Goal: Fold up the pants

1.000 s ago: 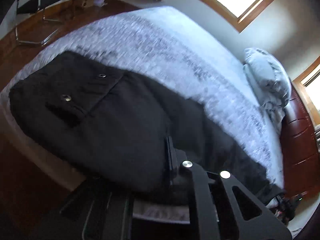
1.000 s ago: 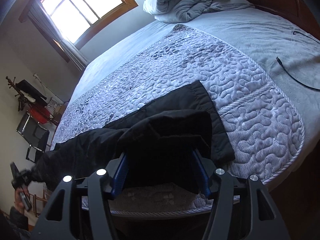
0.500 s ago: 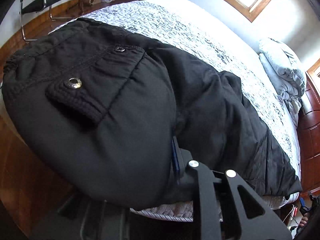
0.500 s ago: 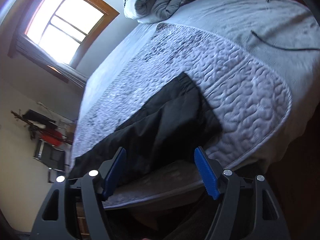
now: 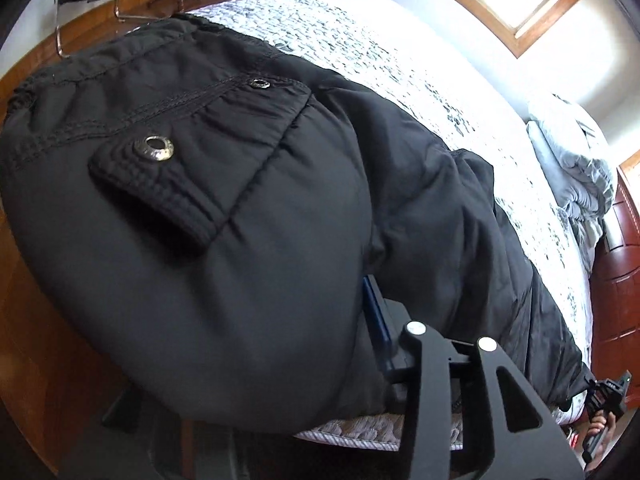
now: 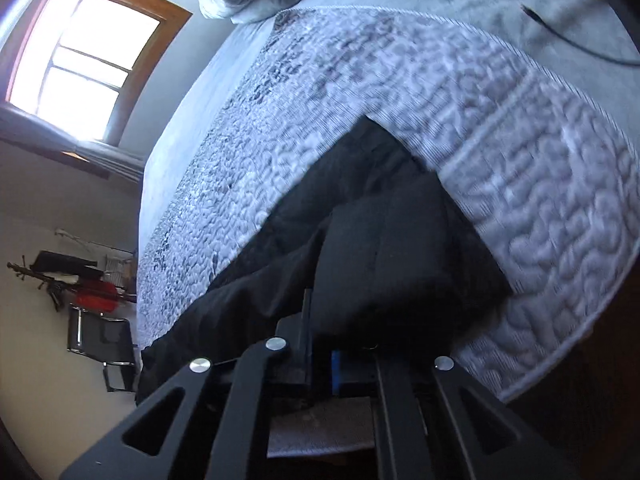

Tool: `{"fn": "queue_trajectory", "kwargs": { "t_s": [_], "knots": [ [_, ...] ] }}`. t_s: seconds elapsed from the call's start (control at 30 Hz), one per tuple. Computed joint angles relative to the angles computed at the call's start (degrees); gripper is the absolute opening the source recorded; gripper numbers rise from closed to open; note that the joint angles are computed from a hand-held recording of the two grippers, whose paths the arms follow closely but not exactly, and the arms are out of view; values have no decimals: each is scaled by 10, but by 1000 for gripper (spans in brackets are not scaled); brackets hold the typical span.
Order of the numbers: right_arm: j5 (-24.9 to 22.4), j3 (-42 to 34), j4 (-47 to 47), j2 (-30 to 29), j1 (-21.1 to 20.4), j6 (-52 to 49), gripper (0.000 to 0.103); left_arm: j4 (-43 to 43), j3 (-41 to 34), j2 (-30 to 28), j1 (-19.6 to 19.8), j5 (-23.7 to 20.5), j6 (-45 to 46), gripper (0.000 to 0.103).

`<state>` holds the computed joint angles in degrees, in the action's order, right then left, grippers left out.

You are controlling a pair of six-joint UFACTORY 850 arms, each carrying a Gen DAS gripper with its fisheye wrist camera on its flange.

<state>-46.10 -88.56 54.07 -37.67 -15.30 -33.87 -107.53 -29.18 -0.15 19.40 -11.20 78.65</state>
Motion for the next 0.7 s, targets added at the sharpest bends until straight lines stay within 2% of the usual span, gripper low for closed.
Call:
{"fn": "queue_trajectory", "kwargs": {
  "t_s": [0.07,0.13,0.2,0.27,0.33,0.43,0.53,0.6,0.63,0.7],
  "knots": [
    [12,-23,3,4,14,-30,4,-17,2,-2,1,-4,12,41],
    [3,-27,87,18,17,-135,4,-38,2,-4,-4,-2,28,41],
    [-54,-34,201,38,13,-255,4,-55,4,-3,-9,0,41,41],
    [-109,-8,297,61,2,-373,4,-45,5,1,-10,-1,28,42],
    [-140,16,328,72,-9,-416,4,-39,4,2,-16,7,20,42],
    [-92,63,293,78,-24,-384,4,3,1,0,-11,7,-16,43],
    [-46,90,240,48,-40,-317,5,87,-11,-7,-14,17,-94,45],
    [14,93,168,26,-36,-256,6,142,-18,-9,-17,27,-146,45],
    [33,88,137,13,-32,-230,10,178,-22,-11,-20,34,-182,46],
    [39,84,95,-8,-34,-185,11,219,-28,-15,-20,38,-228,46]
  ]
}}
